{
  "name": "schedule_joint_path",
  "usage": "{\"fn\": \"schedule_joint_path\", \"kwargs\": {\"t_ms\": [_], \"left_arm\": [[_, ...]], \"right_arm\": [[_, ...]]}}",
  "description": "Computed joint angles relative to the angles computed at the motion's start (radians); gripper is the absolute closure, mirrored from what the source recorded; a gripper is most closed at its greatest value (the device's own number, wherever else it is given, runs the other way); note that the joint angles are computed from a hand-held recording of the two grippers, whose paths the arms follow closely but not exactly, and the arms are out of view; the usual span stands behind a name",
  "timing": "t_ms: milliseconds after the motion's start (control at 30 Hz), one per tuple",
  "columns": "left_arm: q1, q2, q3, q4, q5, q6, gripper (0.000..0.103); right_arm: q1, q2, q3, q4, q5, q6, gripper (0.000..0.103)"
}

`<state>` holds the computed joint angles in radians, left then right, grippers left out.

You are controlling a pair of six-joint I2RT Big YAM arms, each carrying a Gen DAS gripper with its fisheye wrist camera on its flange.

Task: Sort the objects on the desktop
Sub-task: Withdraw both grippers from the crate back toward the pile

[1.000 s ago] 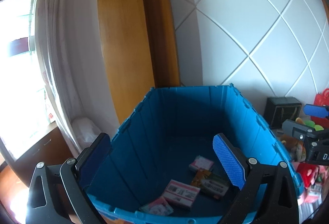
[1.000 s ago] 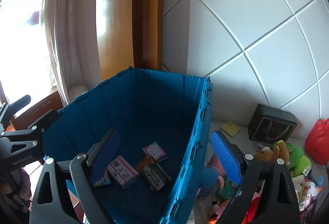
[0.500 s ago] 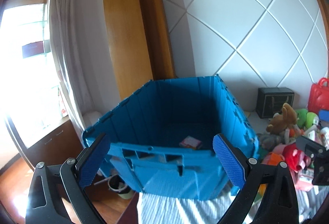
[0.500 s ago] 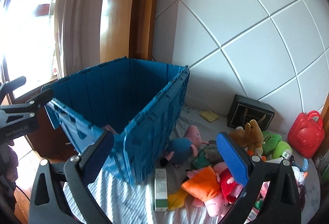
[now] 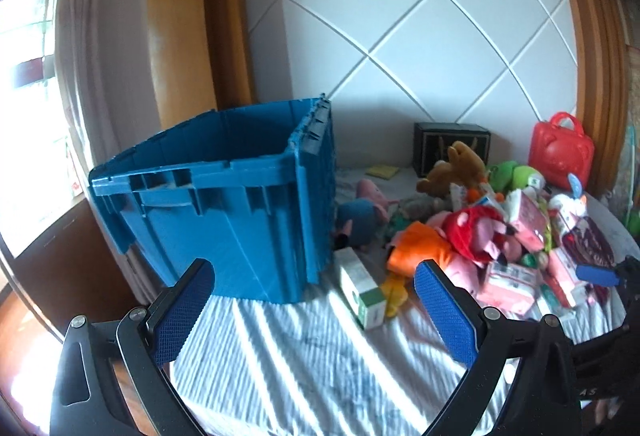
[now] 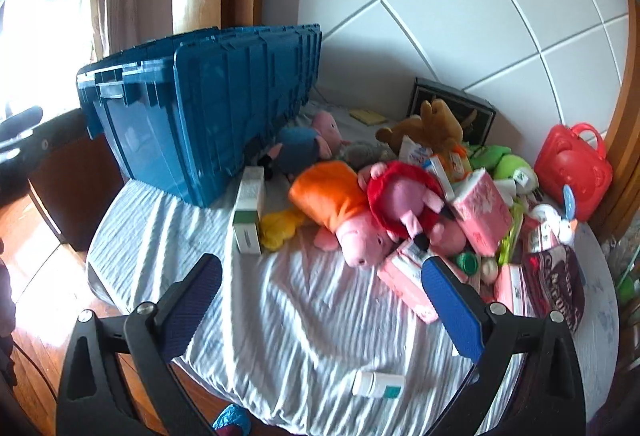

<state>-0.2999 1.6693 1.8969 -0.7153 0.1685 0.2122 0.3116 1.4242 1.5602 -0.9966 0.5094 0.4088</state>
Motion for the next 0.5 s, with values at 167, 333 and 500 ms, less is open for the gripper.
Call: {"fn": "schedule_joint_path", "kwargs": {"t_ms": [167, 333, 500], "left_arm": [[-0.04, 0.006, 0.0, -0.012, 0.026, 0.018, 0.001], [-0.062, 0.042, 0.055, -0.061, 0.052, 0.039, 0.001], [-0.073, 0.068, 0.093, -0.072, 0.08, 0.061, 0.001]], "right_arm": [[-0.015, -0.079, -0.153, -0.032, -0.013, 0.069, 0.002], [-0.063, -0.139, -0.238, -0.034, -0.048, 0.097, 0.002], [-0.13, -0.17, -0.278, -0.007, -0.102, 0.02, 0.002]]}}
